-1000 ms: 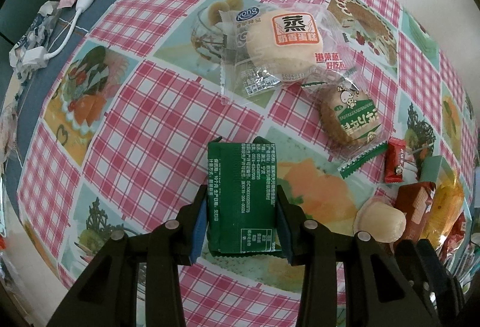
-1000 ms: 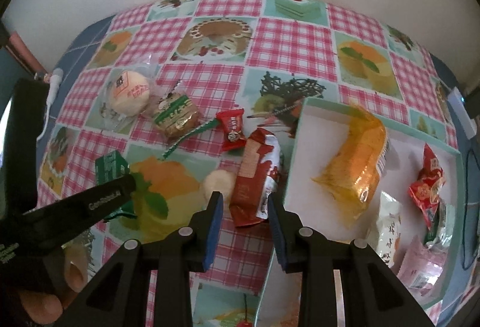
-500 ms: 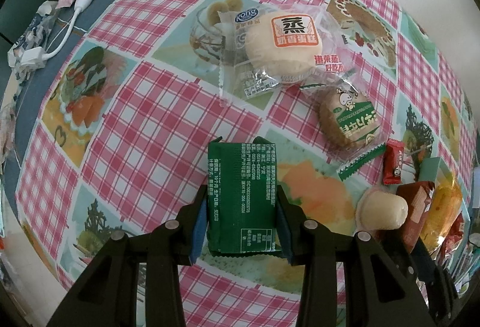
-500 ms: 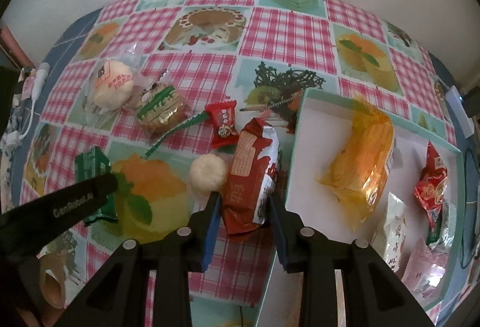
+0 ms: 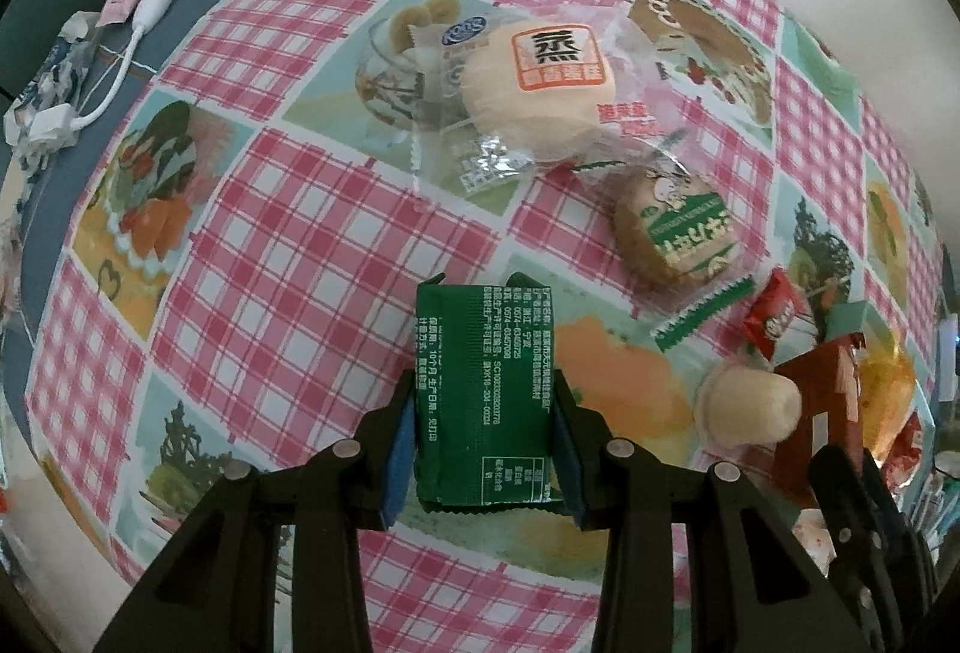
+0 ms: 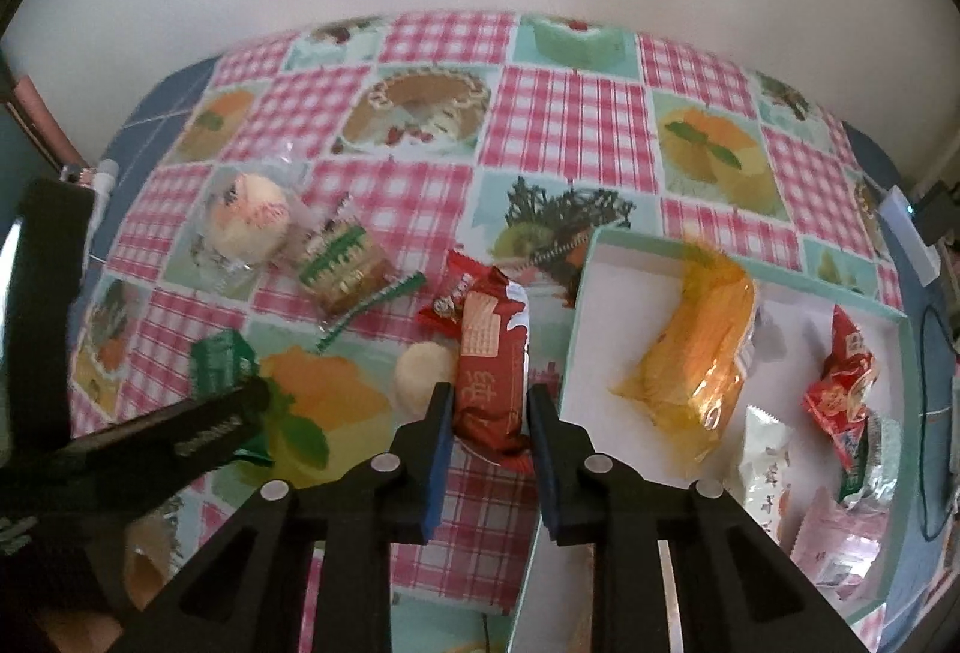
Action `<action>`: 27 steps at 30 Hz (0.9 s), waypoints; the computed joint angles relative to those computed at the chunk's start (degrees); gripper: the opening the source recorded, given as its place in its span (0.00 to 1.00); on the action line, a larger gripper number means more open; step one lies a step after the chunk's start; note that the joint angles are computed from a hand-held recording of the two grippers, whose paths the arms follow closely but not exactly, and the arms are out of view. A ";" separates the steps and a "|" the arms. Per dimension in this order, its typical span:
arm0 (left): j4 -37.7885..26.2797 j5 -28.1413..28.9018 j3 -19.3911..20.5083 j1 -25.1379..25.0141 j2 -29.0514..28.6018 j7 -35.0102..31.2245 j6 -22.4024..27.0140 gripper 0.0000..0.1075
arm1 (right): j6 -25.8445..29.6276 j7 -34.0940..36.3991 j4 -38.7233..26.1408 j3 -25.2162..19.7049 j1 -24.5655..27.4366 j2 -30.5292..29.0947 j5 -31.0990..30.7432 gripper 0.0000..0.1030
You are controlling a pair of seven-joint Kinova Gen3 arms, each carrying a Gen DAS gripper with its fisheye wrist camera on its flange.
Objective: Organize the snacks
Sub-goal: 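Carry the green box and red biscuit pack over the white tray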
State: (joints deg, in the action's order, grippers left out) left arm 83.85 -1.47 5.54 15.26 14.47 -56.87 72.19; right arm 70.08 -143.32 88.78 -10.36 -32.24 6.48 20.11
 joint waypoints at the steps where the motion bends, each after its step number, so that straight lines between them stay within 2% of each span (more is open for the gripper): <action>1: -0.09 0.04 0.08 0.07 -0.10 -0.02 -0.02 0.38 | -0.11 -0.03 -0.03 0.00 0.04 -0.25 -0.11 0.25; 9: -2.06 -0.81 0.87 1.32 -2.49 0.04 -0.03 0.38 | 0.00 -2.32 0.51 -0.89 0.81 -4.43 0.82 0.25; 14: -2.95 -0.44 1.81 2.09 -4.33 -1.33 -0.29 0.38 | 2.18 -4.56 0.99 -1.93 2.50 -7.67 2.41 0.25; 21: -3.65 -0.88 4.00 5.30 -5.97 -3.67 -1.52 0.38 | 6.09 -7.30 2.56 -2.56 7.43 -12.91 2.69 0.25; 27: -5.55 -0.84 6.21 9.45 -5.55 -5.95 -1.49 0.38 | 7.61 -6.92 3.51 -2.45 12.31 -16.63 1.36 0.25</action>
